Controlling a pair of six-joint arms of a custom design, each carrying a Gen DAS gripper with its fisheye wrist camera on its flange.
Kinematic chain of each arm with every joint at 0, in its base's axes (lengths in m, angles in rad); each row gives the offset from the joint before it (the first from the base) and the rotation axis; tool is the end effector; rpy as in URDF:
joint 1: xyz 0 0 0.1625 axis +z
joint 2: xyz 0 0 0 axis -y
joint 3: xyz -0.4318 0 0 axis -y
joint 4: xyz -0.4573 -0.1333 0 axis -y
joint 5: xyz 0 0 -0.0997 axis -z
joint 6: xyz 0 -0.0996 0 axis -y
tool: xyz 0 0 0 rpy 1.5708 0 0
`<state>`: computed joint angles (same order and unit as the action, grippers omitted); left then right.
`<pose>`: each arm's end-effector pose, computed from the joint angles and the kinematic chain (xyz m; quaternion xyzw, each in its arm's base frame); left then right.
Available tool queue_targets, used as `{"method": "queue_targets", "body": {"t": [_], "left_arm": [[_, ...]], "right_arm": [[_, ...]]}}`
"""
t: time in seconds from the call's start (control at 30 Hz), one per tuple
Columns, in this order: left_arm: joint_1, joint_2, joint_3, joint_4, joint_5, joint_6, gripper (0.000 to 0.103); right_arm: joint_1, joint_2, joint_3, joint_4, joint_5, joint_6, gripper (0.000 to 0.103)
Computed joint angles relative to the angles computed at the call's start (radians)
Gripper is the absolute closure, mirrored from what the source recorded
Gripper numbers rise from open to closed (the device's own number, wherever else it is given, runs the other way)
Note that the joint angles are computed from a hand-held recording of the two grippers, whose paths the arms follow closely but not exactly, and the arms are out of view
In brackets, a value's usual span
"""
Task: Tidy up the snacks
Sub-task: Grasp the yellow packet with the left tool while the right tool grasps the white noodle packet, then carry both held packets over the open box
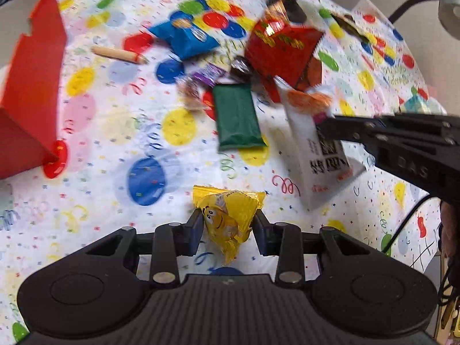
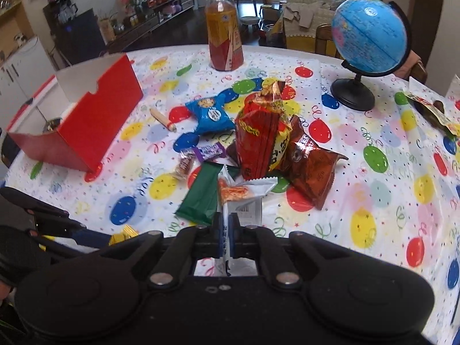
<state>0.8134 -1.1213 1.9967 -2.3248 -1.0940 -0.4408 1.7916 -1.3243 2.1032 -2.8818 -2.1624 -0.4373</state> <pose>-0.2608 -0.5363 0.1004 0.1670 0.9555 -0.0842 0.2279 0.1982 -0.5281 0.2393 0.2257 -0.8982 0.2196 0.3068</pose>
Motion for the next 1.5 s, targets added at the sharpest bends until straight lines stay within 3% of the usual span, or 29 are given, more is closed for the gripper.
{"method": "queue_targets", "body": {"t": [0.4, 0.9, 1.2, 1.5], "left_arm": [[0.012, -0.161, 0.032, 0.036, 0.085, -0.010, 0.067], [0.074, -0.313, -0.019, 0.056, 0.185, 0.104, 0.067], [0.136, -0.336, -0.087, 0.046, 0.225, 0.200, 0.067], [0.236, -0.278, -0.194, 0.031, 0.271, 0.288, 0.067]], "right_arm": [[0.132, 0.034, -0.023, -0.014, -0.015, 0.111, 0.101], [0.261, 0.244, -0.206, -0.038, 0.021, 0.162, 0.101], [0.302, 0.409, -0.370, -0.016, 0.027, 0.176, 0.101], [0.303, 0.566, -0.523, 0.022, 0.000, 0.213, 0.101]]}}
